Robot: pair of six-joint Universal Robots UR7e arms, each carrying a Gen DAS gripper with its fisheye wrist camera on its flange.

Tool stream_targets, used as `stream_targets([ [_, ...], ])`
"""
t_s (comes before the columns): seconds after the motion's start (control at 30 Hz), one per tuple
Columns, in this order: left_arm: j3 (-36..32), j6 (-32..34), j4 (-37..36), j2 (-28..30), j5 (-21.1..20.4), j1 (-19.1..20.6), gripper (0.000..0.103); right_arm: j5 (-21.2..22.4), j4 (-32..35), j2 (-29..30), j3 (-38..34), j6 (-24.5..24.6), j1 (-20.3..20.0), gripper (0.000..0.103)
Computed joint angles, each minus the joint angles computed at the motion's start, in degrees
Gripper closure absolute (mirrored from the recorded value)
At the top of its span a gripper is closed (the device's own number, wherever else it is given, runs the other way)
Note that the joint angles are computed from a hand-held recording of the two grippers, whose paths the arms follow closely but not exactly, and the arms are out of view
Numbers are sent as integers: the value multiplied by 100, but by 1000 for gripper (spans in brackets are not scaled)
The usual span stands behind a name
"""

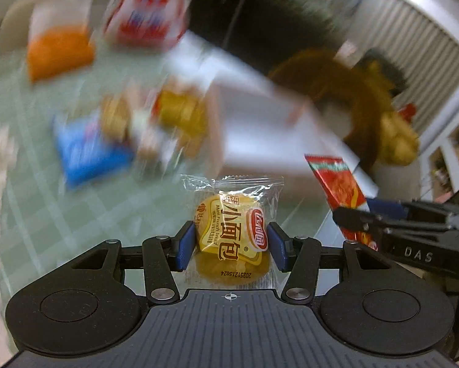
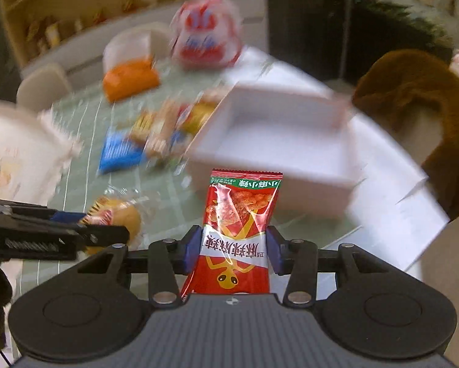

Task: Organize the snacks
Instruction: 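Carry both packets over the pink box and open both grippers to drop them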

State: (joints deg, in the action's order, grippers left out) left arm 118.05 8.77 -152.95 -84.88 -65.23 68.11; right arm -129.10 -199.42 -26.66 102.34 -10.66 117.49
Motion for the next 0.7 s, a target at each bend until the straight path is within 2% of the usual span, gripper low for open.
stream_targets([
  [0.17,-833,920,-240,536,182,-491,47,-257,-691,-316,-297,-622,172,59],
  [0.23,-1137,1169,-201,871,181,-531,47,-394,-921,-271,-604,-940,222,58],
  [0.33,-1636,1128,-62,1482,-18,-382,46,-500,-1029,-188,-999,-1216,194,58],
  [0.43,-2002,1085,-50,2043,-124,-203,46,-582,-809,-76,-1359,-1134,109,58],
  [0.5,-2228,1043,197,2310,121,-136,46,-630,-502,2,-1577,-969,46,59],
  [0.57,-2277,881,242,2350,56,-29,48,-666,-229,55,-1711,-781,-32,59],
  [0.7,-2335,1005,204,2322,-120,172,48,-627,-24,250,-1909,-726,-191,58],
])
